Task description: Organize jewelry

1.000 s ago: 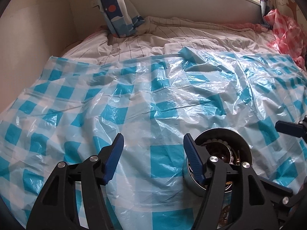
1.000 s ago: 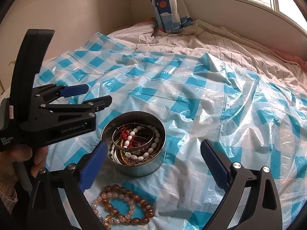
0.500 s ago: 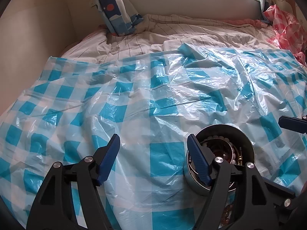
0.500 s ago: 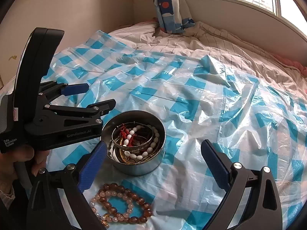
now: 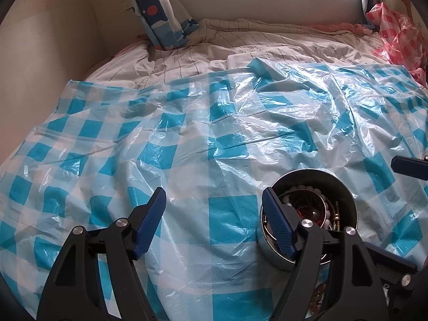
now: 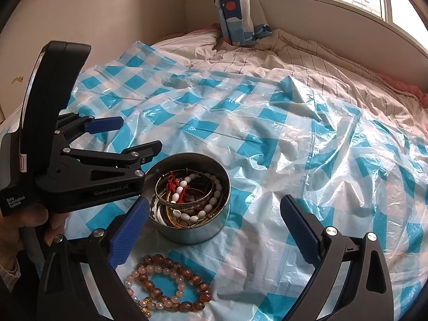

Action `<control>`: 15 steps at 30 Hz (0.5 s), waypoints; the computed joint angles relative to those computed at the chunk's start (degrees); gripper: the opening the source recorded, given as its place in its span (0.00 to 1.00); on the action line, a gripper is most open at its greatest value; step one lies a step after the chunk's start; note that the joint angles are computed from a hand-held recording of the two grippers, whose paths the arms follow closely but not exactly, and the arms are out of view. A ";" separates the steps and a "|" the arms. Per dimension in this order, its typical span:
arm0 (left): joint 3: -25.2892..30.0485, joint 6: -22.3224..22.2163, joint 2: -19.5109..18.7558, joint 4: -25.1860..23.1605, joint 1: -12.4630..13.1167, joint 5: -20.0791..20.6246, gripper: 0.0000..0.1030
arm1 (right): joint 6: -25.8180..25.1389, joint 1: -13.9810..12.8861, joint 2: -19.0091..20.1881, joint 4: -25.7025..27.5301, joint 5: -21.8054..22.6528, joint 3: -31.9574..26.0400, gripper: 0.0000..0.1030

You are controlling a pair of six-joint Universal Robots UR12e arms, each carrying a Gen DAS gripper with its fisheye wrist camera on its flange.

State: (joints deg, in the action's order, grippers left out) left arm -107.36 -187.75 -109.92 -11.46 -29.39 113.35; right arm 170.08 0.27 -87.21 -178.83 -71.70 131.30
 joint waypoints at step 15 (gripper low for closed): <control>-3.16 0.87 2.31 2.60 -1.30 0.56 0.70 | 0.71 -0.88 -2.66 0.53 -0.04 1.64 0.92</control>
